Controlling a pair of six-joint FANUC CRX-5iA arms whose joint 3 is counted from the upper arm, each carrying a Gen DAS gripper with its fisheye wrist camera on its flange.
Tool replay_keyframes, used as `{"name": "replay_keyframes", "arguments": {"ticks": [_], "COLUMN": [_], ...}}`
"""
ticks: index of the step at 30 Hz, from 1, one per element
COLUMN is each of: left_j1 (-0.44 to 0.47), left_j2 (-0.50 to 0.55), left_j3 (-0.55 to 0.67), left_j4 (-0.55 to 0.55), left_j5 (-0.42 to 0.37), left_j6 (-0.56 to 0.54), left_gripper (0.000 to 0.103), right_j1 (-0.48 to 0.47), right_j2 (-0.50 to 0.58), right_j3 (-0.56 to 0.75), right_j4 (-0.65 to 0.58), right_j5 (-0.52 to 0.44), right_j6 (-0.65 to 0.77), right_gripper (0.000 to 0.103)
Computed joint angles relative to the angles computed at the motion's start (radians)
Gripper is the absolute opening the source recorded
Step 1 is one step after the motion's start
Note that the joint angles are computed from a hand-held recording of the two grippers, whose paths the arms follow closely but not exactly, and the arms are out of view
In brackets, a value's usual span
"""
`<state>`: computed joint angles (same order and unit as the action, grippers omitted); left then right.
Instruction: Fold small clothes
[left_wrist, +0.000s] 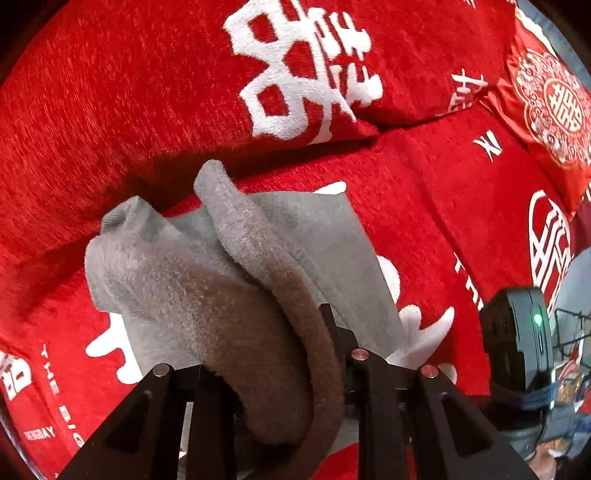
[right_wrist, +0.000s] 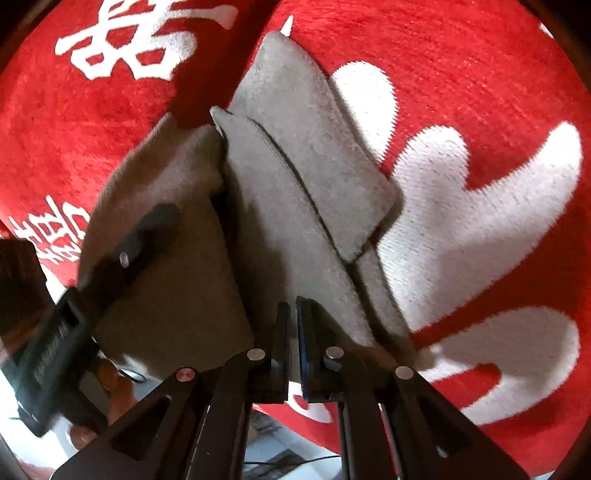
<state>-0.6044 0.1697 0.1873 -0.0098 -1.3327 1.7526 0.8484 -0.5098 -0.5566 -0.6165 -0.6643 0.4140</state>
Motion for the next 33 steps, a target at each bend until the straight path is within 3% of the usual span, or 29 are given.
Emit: {"name": "replay_keyframes", "arguments": {"ticks": [3, 4, 5, 6, 7, 9, 11, 13, 16, 19, 20, 22, 24, 27, 28, 29, 30, 31, 33], "left_j1": [0.016, 0.028, 0.045, 0.049, 0.056, 0.063, 0.063, 0.097, 0.161, 0.218, 0.229, 0.259, 0.275, 0.292, 0.297, 0.297, 0.296, 0.296, 0.294], "left_j2": [-0.027, -0.045, -0.075, -0.092, -0.124, -0.163, -0.174, -0.197, -0.226, -0.238, -0.239, -0.249, -0.257, -0.269, -0.270, -0.269, -0.270, -0.272, -0.277], "left_j3": [-0.027, -0.047, -0.082, -0.099, -0.127, -0.142, -0.122, -0.129, -0.171, -0.222, -0.235, -0.276, -0.307, -0.344, -0.354, -0.356, -0.358, -0.360, -0.363], "left_j4": [0.033, 0.061, 0.107, 0.128, 0.153, 0.165, 0.117, 0.092, 0.081, 0.044, 0.040, 0.028, 0.023, 0.028, 0.035, 0.037, 0.037, 0.040, 0.046], "left_j5": [0.013, 0.029, 0.064, 0.086, 0.127, 0.162, 0.160, 0.151, 0.122, 0.063, 0.054, 0.036, 0.025, 0.025, 0.024, 0.026, 0.028, 0.032, 0.039], "left_j6": [-0.016, -0.033, -0.058, -0.066, -0.081, -0.092, -0.046, 0.004, 0.056, 0.097, 0.102, 0.115, 0.132, 0.147, 0.146, 0.148, 0.150, 0.145, 0.136], "left_gripper": [0.027, 0.044, 0.055, 0.073, 0.084, 0.085, 0.085, 0.085, 0.085, 0.085, 0.085, 0.085, 0.085, 0.085, 0.085, 0.085, 0.085, 0.085, 0.085], "right_j1": [-0.065, -0.112, -0.126, -0.149, -0.158, -0.154, -0.138, -0.162, -0.257, -0.400, -0.458, -0.605, -0.700, -0.651, -0.588, -0.523, -0.469, -0.401, -0.262], "right_j2": [-0.049, -0.057, -0.063, -0.070, -0.081, -0.096, -0.121, -0.100, -0.113, -0.109, -0.095, -0.096, -0.096, 0.010, 0.052, 0.072, 0.122, 0.150, 0.178], "right_j3": [-0.031, -0.031, -0.036, -0.041, -0.051, -0.069, -0.093, -0.115, -0.141, -0.158, -0.159, -0.187, -0.210, -0.095, -0.027, 0.023, 0.096, 0.145, 0.219], "right_j4": [-0.068, -0.111, -0.125, -0.144, -0.152, -0.139, -0.114, -0.216, -0.385, -0.597, -0.670, -0.823, -0.897, -0.750, -0.666, -0.535, -0.404, -0.274, -0.022], "right_j5": [0.012, -0.007, 0.000, -0.004, 0.004, 0.023, 0.054, 0.132, 0.157, 0.092, 0.060, -0.036, -0.112, -0.189, -0.188, -0.196, -0.256, -0.289, -0.345], "right_j6": [0.043, 0.084, 0.093, 0.109, 0.110, 0.076, 0.022, 0.109, 0.211, 0.400, 0.473, 0.624, 0.699, 0.667, 0.624, 0.560, 0.548, 0.501, 0.411], "right_gripper": [0.007, 0.007, 0.007, 0.008, 0.015, 0.026, 0.027, 0.031, 0.044, 0.044, 0.048, 0.071, 0.074, 0.073, 0.067, 0.059, 0.023, 0.015, 0.014]}}
